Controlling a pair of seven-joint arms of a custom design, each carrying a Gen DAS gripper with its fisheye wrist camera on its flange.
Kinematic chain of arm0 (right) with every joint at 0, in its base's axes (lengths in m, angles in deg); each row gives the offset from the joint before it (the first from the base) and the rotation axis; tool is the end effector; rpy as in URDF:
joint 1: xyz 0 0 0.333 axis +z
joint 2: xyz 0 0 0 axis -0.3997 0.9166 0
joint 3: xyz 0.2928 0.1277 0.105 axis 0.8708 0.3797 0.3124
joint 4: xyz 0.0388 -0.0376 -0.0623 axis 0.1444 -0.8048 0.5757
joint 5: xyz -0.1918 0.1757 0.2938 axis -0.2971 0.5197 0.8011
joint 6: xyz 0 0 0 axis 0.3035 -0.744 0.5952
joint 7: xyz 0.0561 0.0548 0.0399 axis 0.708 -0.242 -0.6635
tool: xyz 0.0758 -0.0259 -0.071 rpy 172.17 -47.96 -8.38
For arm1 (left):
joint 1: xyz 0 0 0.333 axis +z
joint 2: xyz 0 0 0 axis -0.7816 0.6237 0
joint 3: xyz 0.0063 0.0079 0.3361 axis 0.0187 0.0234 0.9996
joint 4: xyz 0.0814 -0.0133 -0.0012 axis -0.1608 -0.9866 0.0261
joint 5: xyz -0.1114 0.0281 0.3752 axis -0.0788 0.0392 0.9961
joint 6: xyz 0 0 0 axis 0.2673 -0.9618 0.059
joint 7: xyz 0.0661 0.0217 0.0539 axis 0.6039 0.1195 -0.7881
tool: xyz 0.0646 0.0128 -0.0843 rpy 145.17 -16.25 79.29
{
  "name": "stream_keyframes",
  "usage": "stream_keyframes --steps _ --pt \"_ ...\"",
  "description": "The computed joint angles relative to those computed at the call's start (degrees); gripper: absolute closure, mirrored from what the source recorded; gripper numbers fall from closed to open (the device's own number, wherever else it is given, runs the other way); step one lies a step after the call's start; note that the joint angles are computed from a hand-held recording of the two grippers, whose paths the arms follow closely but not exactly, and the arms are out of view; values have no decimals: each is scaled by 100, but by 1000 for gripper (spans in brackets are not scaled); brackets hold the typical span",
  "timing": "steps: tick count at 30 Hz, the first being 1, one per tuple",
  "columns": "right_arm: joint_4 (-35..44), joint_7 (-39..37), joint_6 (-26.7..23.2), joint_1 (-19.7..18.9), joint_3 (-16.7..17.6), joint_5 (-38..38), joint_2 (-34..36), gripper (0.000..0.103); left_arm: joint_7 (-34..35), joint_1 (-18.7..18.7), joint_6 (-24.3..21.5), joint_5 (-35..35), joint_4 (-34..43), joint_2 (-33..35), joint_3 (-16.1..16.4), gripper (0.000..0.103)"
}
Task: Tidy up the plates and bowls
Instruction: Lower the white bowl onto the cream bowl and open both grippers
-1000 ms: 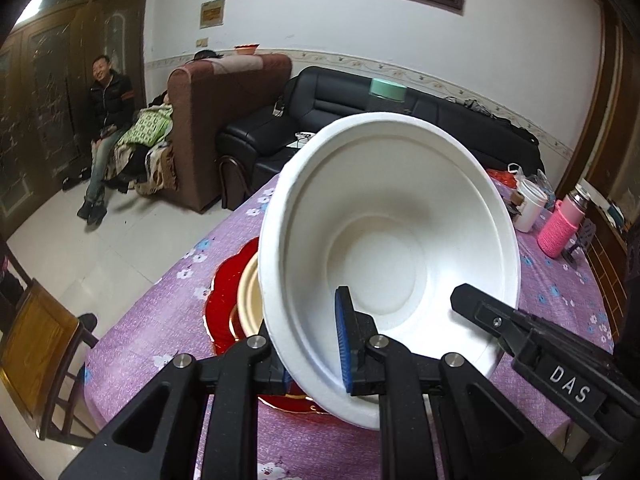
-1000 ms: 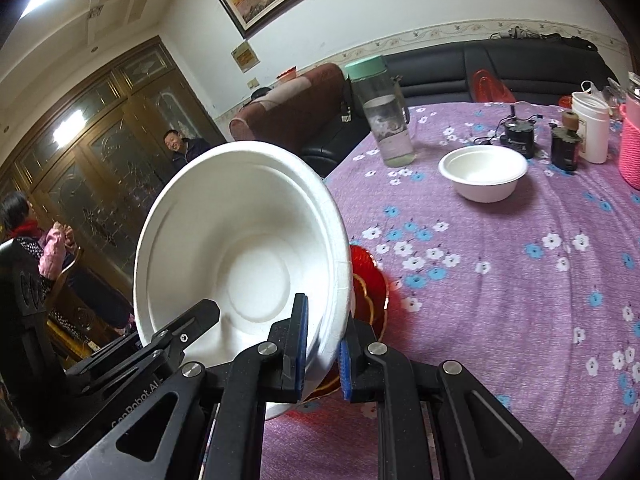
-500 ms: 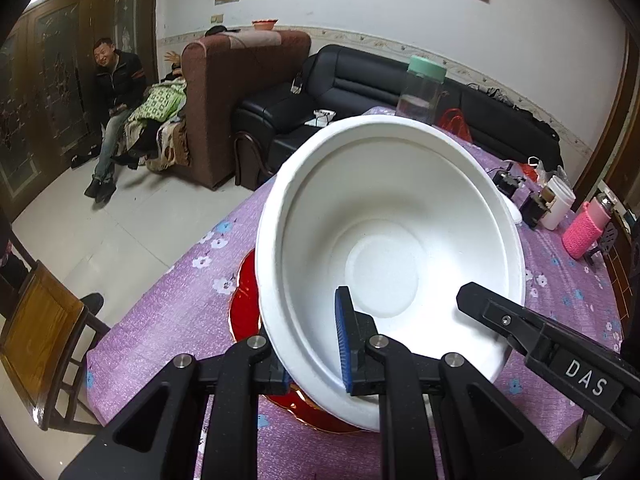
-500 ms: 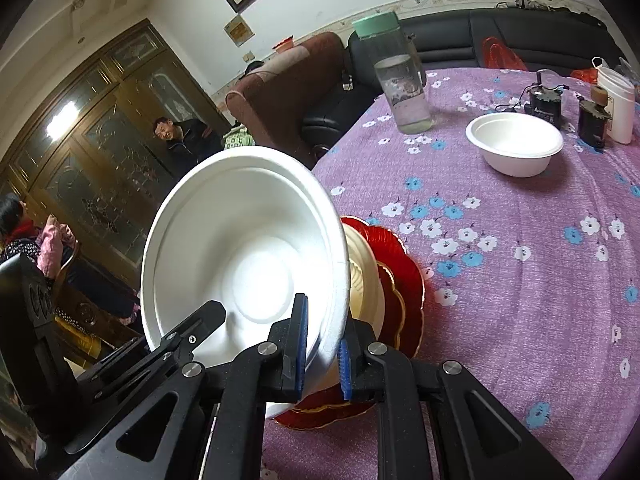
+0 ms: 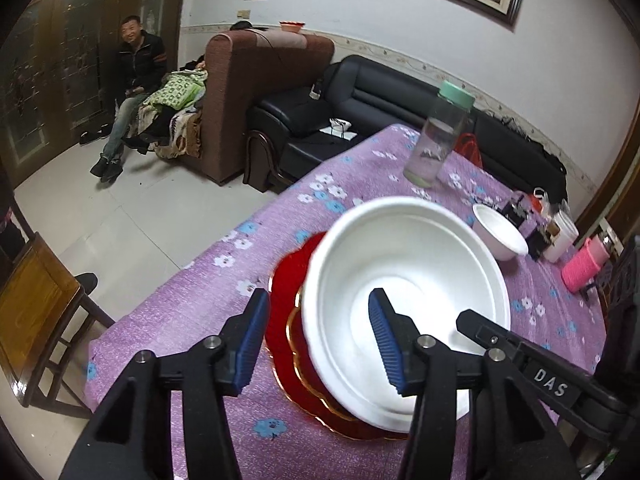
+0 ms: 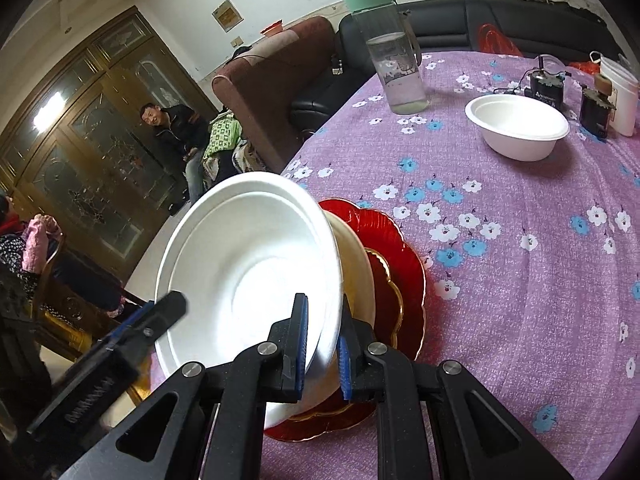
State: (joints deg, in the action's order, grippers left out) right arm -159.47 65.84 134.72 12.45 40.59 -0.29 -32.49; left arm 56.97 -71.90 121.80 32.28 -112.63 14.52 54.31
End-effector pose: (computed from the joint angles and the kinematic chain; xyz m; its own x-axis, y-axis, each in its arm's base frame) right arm 0.6242 0.4819 0.4086 0.2648 -0.8680 -0.4200 -0.8182 0.0282 -0.5742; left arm 0.5795 -0.3211 0.4373 0.2129 -0.9515 0.2220 -0.6611 -0.3076 -0.6844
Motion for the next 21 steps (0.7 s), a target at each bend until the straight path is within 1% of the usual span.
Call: stream_keyframes --steps 5,6,8,9,10,13,16,21 --pt "24 408 54 332 -439 -318 31 87 -317 -46 -114 291 -84 -123 46 45" --pt "17 457 89 340 -453 -350 36 85 -387 -57 -171 377 -84 -140 44 43" --pt "-22 469 200 281 -381 -343 35 77 -526 -88 -312 577 -95 -190 25 40" --pt "-47 454 253 258 -349 -337 26 70 -616 -111 -402 706 -99 -217 13 37" --pt "-93 442 329 249 -339 -336 6 65 -691 -133 -510 823 -97 -243 -9 35" --pt "-258 462 545 297 -402 -355 -89 62 -809 -155 -782 1077 -63 -280 -94 33" --pt "-468 455 779 331 -433 -336 -216 57 -849 -223 -1126 1295 -6 -294 -187 32" --pt "-826 372 1119 385 -494 -279 -454 51 -828 -309 -1476 1500 80 -289 -308 31"
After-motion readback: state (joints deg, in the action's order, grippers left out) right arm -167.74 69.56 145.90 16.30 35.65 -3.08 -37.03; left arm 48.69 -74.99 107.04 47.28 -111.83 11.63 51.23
